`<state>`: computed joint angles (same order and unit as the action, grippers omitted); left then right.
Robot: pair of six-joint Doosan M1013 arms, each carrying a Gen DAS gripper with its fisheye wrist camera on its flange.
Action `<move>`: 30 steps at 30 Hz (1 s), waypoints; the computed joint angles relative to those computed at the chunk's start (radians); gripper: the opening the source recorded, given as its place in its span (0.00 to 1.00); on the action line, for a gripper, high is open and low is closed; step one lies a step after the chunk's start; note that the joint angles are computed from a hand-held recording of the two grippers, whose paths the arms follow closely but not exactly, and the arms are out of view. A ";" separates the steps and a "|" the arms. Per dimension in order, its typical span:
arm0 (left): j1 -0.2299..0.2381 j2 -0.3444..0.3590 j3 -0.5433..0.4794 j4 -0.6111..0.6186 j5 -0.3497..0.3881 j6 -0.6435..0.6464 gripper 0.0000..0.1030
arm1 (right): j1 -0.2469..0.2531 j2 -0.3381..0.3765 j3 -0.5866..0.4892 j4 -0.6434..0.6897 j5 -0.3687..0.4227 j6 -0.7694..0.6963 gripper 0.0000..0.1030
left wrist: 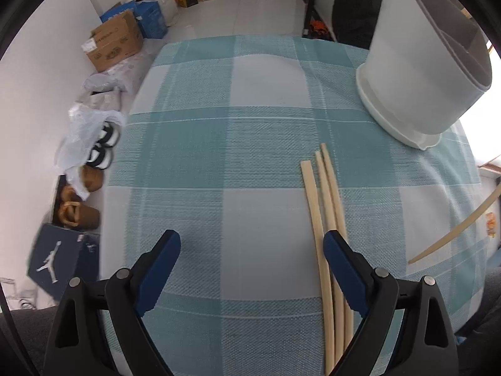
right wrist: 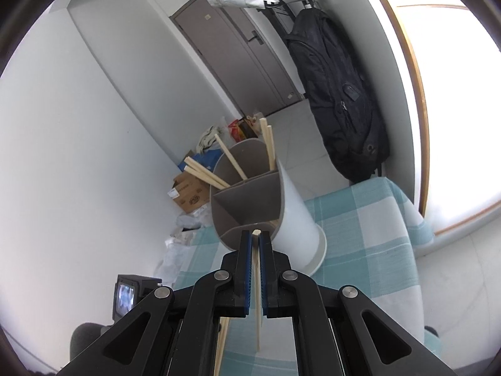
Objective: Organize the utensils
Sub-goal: 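Lift the chopstick with the right tool while the left tool grasps another chopstick, then carry both held chopsticks up over the utensil holder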
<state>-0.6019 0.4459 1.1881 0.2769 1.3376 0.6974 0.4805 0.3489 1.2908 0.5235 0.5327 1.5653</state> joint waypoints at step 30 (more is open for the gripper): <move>0.044 -0.017 0.003 -0.095 -0.194 0.095 0.03 | -0.013 -0.013 0.011 0.088 0.016 -0.091 0.04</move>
